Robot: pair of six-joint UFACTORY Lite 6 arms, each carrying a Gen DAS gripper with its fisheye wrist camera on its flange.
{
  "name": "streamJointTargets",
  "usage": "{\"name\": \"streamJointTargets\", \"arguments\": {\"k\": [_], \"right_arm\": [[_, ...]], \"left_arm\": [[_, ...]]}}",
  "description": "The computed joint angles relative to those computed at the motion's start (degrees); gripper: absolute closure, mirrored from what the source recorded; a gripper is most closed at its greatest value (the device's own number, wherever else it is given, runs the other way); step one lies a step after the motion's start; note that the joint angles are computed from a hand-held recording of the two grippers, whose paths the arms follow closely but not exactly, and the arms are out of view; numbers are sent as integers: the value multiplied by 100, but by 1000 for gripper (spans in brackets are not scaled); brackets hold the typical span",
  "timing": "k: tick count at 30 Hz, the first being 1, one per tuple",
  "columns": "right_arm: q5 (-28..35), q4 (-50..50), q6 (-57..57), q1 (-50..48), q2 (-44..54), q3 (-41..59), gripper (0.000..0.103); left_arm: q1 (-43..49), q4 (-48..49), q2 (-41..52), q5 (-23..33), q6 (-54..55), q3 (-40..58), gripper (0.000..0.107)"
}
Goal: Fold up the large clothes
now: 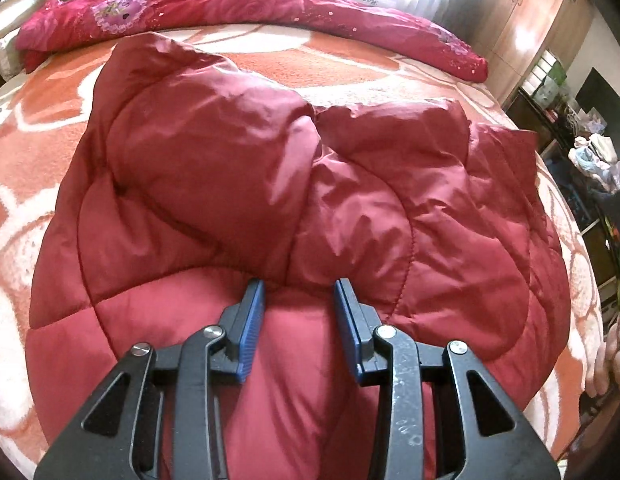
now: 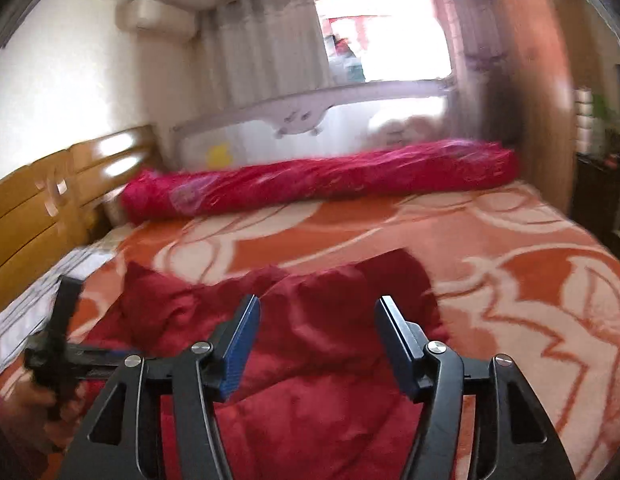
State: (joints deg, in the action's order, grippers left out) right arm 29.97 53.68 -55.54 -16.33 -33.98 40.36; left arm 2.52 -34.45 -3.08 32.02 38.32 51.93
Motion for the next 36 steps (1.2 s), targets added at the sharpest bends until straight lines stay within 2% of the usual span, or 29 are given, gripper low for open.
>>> {"name": "streamJointTargets", "arguments": {"k": [2,4,6,7,9,12,15,18,23,28,31,33,36], "right_arm": [[117,-541,267,339,971,467,43],[-293,-1602,1191,761,1944,872,45],[-472,-2094,1818,692,3144,1411,45],[-470,-1981,1819,542,3547,1621,45],[-349,-1507,1631,257,4252,2075,45],[-145,-1386,1730,78,4748,2482,45],[78,-1215,1690,-69,5022,2718,44],[55,-901,1405,-145,5154,2696,44],[59,-657,1080,-268,5124,2546,44],[163,-745,1231,-257,5102,2621,44],[200,-898,1417,-286,4963,2591,44],[157,-978,1525,-284,4768,2501,42],[180,-908,1482,-382,4365,2267,42]], "left_arm": [[39,-12,-75,34,9,-68,72],[111,-65,-7,140,54,26,73],[262,-117,142,276,143,199,80],[378,-151,268,343,202,332,84],[594,-226,570,486,254,604,99],[1167,-753,1417,1123,500,1292,105],[1543,-1218,2157,1573,622,1821,105],[1483,-1287,2292,1379,740,1810,105],[1372,-1173,2069,1200,686,1627,105],[1484,-1135,1078,1241,858,1004,103],[1778,-1156,400,1474,1159,617,95],[1927,-1092,90,1581,1192,499,83],[2278,-1127,-96,1837,1417,458,77]]}}
